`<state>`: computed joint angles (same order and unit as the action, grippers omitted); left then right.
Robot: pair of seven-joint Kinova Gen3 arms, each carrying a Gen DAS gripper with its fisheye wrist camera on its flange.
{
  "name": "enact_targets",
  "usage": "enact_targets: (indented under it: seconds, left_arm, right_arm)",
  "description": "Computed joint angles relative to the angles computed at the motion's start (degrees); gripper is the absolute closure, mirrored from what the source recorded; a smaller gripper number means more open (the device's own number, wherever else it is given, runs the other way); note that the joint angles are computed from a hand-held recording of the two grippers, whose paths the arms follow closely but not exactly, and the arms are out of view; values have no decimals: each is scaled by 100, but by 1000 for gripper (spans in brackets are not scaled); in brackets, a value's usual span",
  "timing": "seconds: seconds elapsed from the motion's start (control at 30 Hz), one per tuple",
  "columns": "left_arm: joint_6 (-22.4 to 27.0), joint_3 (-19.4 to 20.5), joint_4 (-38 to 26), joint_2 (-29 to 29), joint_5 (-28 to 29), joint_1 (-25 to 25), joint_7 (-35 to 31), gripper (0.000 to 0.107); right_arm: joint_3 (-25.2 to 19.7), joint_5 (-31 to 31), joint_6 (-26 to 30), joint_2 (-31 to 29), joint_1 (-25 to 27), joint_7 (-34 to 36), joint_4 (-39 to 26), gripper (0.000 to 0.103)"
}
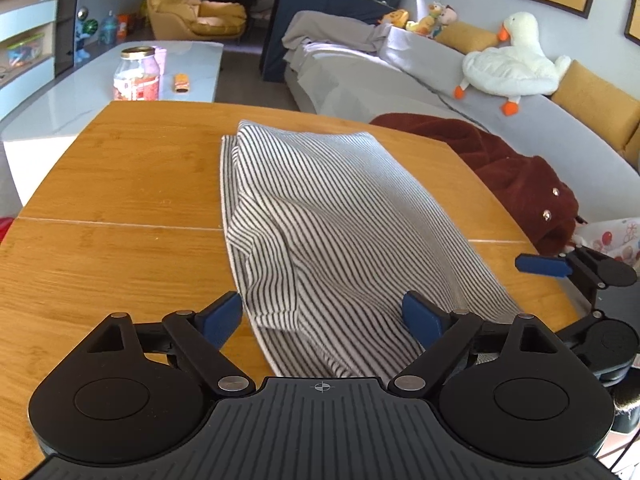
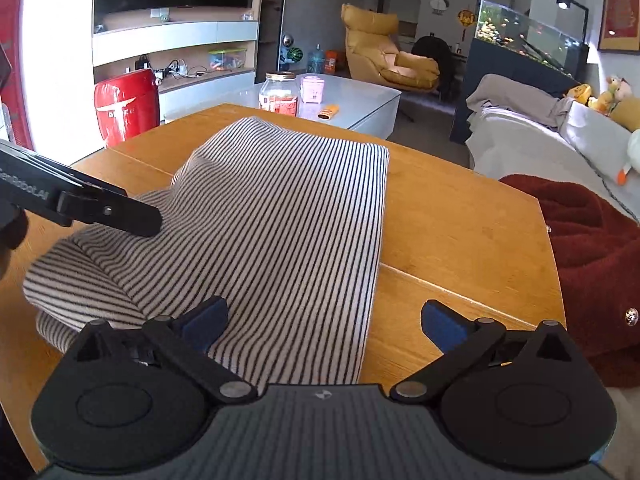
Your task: Fold clothes
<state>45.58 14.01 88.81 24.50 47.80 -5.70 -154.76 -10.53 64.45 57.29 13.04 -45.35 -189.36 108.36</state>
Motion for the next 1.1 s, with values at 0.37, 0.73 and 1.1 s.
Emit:
enact_targets:
  seconds: [0.37,0.73,1.1]
  left_arm:
    - [157,-105,185,-96,242,-211,-275,14]
    - [-182,-141,387,-304,281,-164,-500,12]
    - [-117,-175,404,-357,400,-250,-667,10]
  right_arm:
    - [-111,386,-96,-303,-24,-329,40,0]
    - [-123,-53,-157,-148,-33,-147,28,0]
    - [-277,-231,-312,-119,39,605,-108,0]
